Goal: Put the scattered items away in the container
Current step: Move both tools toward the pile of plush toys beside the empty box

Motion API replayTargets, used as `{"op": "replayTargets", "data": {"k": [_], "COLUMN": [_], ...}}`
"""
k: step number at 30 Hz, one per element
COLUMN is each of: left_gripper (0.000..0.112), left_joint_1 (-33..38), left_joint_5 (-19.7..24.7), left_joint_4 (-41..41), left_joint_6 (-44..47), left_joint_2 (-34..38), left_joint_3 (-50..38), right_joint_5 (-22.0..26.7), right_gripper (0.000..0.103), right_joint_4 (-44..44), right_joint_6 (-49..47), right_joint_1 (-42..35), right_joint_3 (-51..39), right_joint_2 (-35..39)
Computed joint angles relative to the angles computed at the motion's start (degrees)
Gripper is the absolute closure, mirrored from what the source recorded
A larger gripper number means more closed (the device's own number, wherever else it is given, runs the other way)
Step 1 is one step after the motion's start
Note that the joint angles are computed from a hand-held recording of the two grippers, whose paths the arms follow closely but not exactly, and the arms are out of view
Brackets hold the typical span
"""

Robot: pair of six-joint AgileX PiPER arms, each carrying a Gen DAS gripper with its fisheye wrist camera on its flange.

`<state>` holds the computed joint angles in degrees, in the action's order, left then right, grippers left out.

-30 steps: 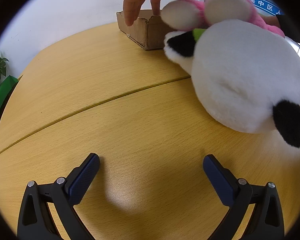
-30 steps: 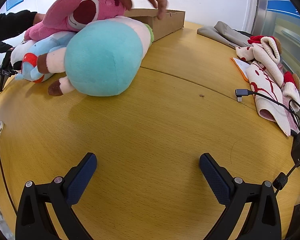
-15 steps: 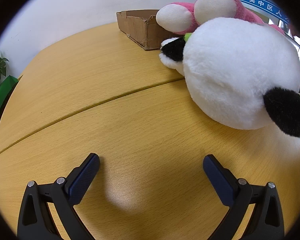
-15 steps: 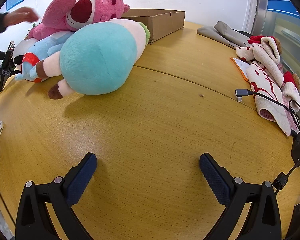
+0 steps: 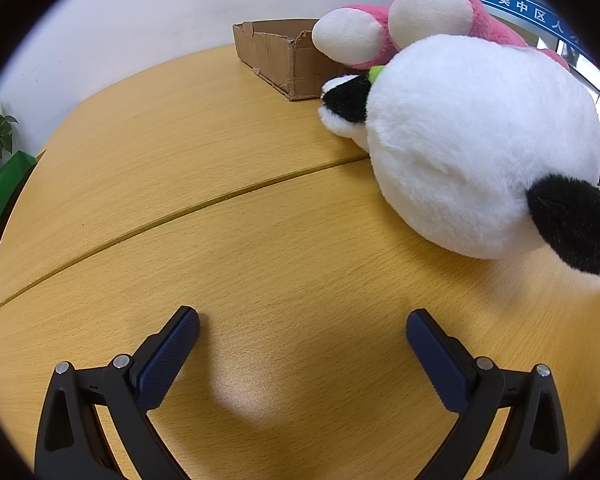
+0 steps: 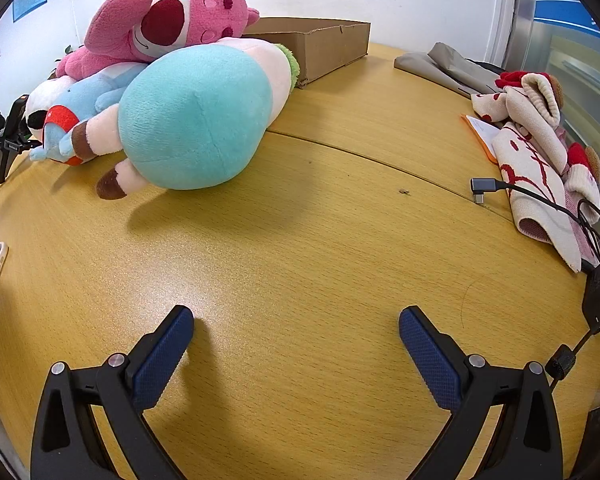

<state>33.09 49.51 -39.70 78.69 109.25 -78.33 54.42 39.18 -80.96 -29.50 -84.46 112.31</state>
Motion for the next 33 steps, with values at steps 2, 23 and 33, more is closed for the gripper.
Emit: {"op": "replayTargets", "data": {"k": [2,23,33], "left_gripper": [0.009,0.009,0.009], "left_joint_1": [0.0,-0.5,-1.6], "left_joint_5": [0.0,-0.7,-4.6], "left_joint_4": [0.0,0.1,0.5], "left_joint_6": [0.0,-0.8,-5.4], "left_joint_2": [0.0,0.3,-1.5], "left_joint_3": [0.0,-0.1,2.8], "right_joint_5": [0.0,-0.2,-2.7], "right_gripper": [0.000,0.000,0.000], "right_joint_4": [0.0,0.1,-0.2], "right_joint_6": [0.0,0.0,2.8], "right_joint_1": [0.0,0.0,1.0], "right_joint_3": [0.0,0.1,1.4], "right_joint_2": [0.0,0.0,-0.8]}}
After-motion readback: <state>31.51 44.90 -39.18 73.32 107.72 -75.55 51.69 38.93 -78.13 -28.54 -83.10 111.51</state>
